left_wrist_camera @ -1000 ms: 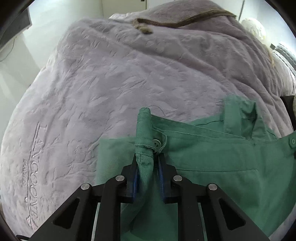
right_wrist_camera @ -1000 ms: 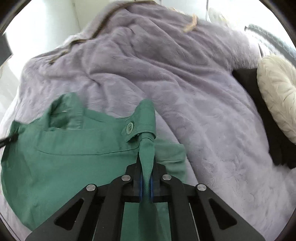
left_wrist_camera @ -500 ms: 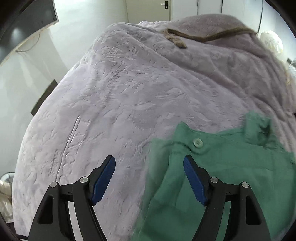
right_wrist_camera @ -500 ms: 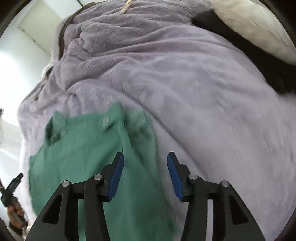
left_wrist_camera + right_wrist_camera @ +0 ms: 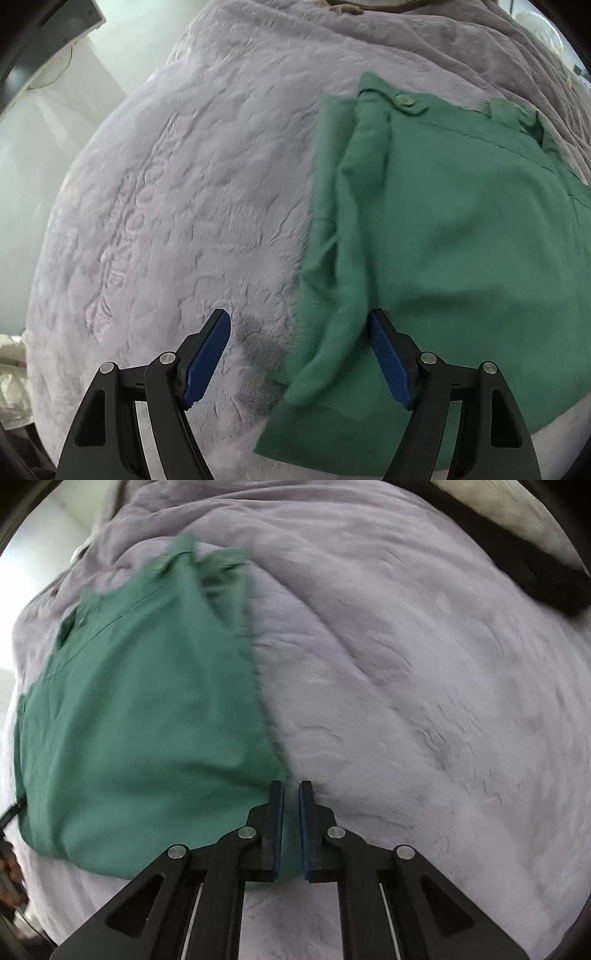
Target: Fold large clothes
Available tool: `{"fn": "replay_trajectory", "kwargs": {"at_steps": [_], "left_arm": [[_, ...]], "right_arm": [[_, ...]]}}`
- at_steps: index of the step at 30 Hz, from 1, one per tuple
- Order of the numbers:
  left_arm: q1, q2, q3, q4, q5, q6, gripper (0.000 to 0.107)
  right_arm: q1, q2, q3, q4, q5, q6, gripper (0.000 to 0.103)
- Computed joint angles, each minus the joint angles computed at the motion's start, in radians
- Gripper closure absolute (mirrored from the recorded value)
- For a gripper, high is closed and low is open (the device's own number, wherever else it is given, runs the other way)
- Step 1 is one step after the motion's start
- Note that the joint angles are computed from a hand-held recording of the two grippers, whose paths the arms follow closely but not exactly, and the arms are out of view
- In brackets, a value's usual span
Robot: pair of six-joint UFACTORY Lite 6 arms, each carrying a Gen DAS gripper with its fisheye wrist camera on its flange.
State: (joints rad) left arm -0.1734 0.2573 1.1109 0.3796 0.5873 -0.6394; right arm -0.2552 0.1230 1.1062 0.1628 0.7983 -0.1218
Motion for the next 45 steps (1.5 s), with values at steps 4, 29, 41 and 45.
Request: {"fn": "replay_trajectory", "kwargs": {"at_steps": [4,29,41,45], "left_arm": [[0.02,-0.044,-0.013,0.041,0.023,-0.011,0.028],[0.224,-0.251,-0.208,-0.72,0.018,0.796,0.083],[0.368,-0.282,-0.352,-0.853,-0.018,1.05,0.083],[0.393,-0.36,-0.398,-0.803,-0.006,1.033,0.082]], "right_arm": [[-0.023,-0.051,-0.008,-0.102,0.053,0.1,0.095],[0.811,0.366,0.051,1.437,-0.085,-0.346,0.049],[0.878,0.482,0.248,1.139,-0.162,-0.053,0.092],[0.88,0.494,0.329,0.989,-0.1,0.033,0.091]]}}
